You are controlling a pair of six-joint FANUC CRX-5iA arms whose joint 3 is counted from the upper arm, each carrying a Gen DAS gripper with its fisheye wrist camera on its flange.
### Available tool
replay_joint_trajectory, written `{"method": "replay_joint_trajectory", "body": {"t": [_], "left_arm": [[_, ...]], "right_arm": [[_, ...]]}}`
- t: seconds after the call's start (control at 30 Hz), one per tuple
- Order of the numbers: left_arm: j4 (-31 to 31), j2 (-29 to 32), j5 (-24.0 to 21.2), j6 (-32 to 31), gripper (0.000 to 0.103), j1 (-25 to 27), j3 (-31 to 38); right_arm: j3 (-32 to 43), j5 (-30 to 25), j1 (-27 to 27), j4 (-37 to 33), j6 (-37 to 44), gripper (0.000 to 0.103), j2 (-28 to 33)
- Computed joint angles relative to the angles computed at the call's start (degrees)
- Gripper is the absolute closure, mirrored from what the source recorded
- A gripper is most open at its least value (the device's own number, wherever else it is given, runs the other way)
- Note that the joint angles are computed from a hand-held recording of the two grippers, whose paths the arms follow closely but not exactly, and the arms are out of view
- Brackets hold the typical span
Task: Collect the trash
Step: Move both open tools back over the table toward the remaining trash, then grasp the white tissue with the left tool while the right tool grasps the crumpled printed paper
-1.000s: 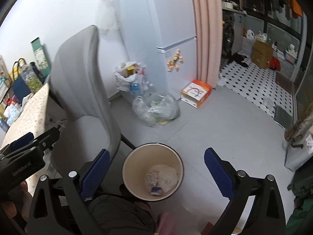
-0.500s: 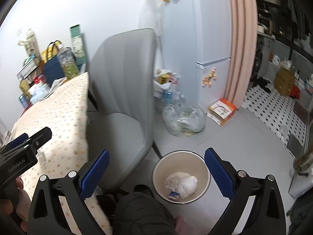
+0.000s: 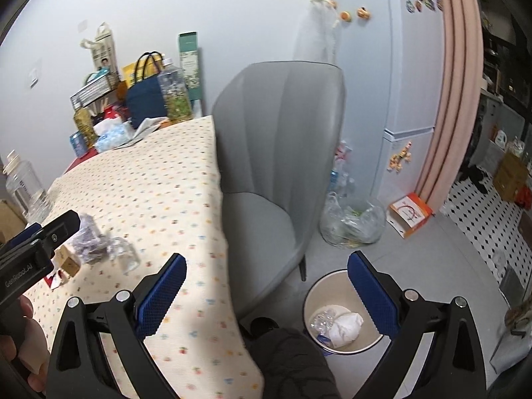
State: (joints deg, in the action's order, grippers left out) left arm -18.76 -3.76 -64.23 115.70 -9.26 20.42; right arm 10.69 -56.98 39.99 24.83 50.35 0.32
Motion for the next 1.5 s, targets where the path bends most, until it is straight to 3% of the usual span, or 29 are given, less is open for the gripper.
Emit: {"method": "replay_joint_trajectory", "body": {"t": [0.43,0.77,1.5], "left_arm": [[0.6,-7.1,0.3,1.9,0.007,7.1,-7.1],[6.7,-13.1,2.7,0.4,0.007,17.6,-15.3],[12.8,-10.0,3.4,-3.4,0.022,28.0,-17.6]], "right_arm": [[2.7,-0.2,5.7,0.1,2.6,0.008,2.2],[6.0,-0.7,10.2,-0.7,5.2,0.008,5.8],[20.4,-3.9,11.5,-7.2,11.9,0.008,16.8]]}}
